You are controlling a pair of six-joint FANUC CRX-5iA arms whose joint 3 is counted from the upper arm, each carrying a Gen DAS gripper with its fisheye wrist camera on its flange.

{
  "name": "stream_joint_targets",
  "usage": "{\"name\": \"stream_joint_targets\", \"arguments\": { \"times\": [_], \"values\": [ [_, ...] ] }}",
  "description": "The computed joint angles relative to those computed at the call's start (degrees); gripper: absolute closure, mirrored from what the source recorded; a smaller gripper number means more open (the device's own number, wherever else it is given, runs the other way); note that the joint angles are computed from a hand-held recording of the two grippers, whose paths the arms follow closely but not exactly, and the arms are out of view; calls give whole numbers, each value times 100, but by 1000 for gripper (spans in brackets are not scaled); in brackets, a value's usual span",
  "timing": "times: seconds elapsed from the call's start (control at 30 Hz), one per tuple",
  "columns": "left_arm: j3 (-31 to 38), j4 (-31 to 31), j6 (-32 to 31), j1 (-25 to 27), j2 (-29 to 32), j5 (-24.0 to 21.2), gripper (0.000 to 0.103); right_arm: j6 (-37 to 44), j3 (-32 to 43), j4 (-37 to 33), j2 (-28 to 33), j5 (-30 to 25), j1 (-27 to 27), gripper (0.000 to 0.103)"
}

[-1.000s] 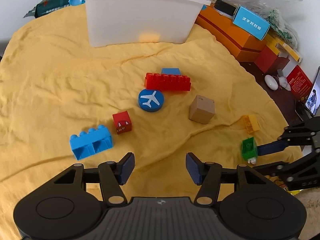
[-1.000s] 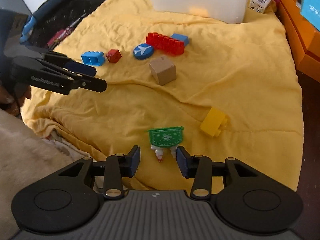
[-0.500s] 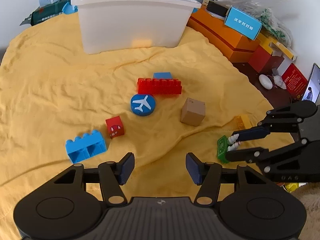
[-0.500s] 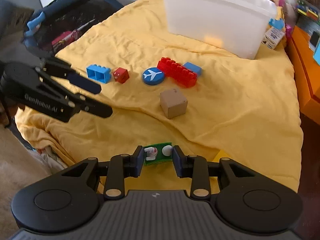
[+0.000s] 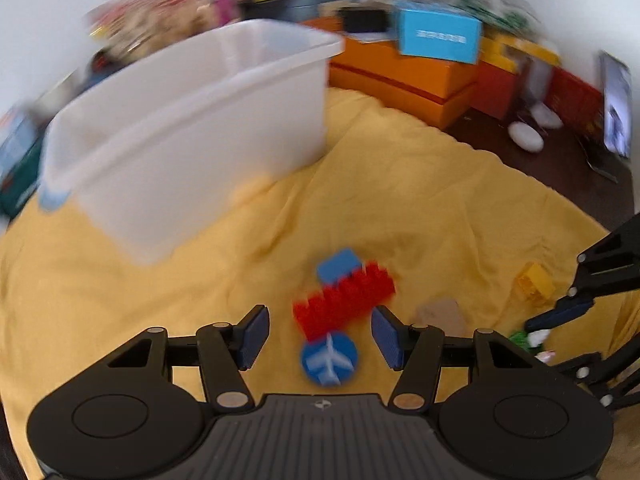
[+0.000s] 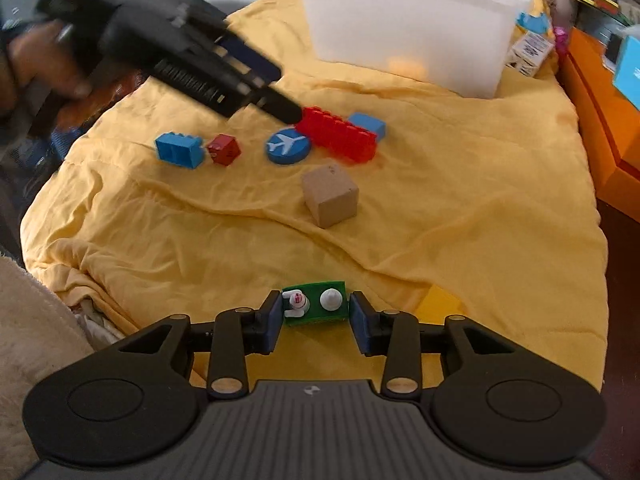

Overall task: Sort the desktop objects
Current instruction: 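Grasp the green card with the right gripper, then grasp the red brick with the left gripper while the right holds the green card, then carry the red brick and green card over the white bin and release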

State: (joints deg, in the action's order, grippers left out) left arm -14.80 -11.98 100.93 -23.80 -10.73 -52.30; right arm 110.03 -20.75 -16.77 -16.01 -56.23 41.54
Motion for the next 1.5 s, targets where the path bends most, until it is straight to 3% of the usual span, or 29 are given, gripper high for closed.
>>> {"name": "stream_joint_targets", "arguments": {
  "times": [0.1,0.2,0.27,0.33,0.47,0.63,0.83,1.07,1.17,1.2,1.27,1.3,1.33,1.37,1.5],
  "values": [
    [211,584,-1373,371,434,-131,44,-146,-48,111,-35,68,25,63],
    [242,1650,-3046,815,811,-456,44,-221,-79,172,-42,90,43,63],
    [286,1836,-3558,890,982,-536,44,-212,-64,129,-15,64,-4,63],
    [259,1905,-3621,900,1055,-442,48,-243,-35,102,25,51,-58,63],
    [-17,1830,-2862,713,892,18,64,-505,-118,363,-9,276,6,64],
    [-218,1059,-837,291,444,295,69,-462,-40,322,109,365,-47,64],
    [-391,154,883,-316,-199,10,70,-70,199,218,419,157,-85,62],
    [-1111,711,1488,-217,-648,45,70,385,332,153,551,15,-144,60],
    [-993,384,1853,-440,-554,13,69,505,340,131,541,-47,-164,60],
    [-962,334,1897,-470,-506,47,64,525,350,142,549,-94,-164,52],
    [-911,246,1986,-532,-433,108,63,590,332,154,571,-124,-160,51],
    [-861,180,2041,-567,-380,97,63,628,295,176,547,-86,-143,55],
    [-848,189,2048,-552,-363,101,73,666,290,181,540,-77,-135,55],
    [-893,278,2017,-491,-399,140,76,700,306,173,548,-94,-138,56],
    [-971,348,2087,-406,-610,177,76,751,367,170,485,-65,-143,56]
  ]
}}
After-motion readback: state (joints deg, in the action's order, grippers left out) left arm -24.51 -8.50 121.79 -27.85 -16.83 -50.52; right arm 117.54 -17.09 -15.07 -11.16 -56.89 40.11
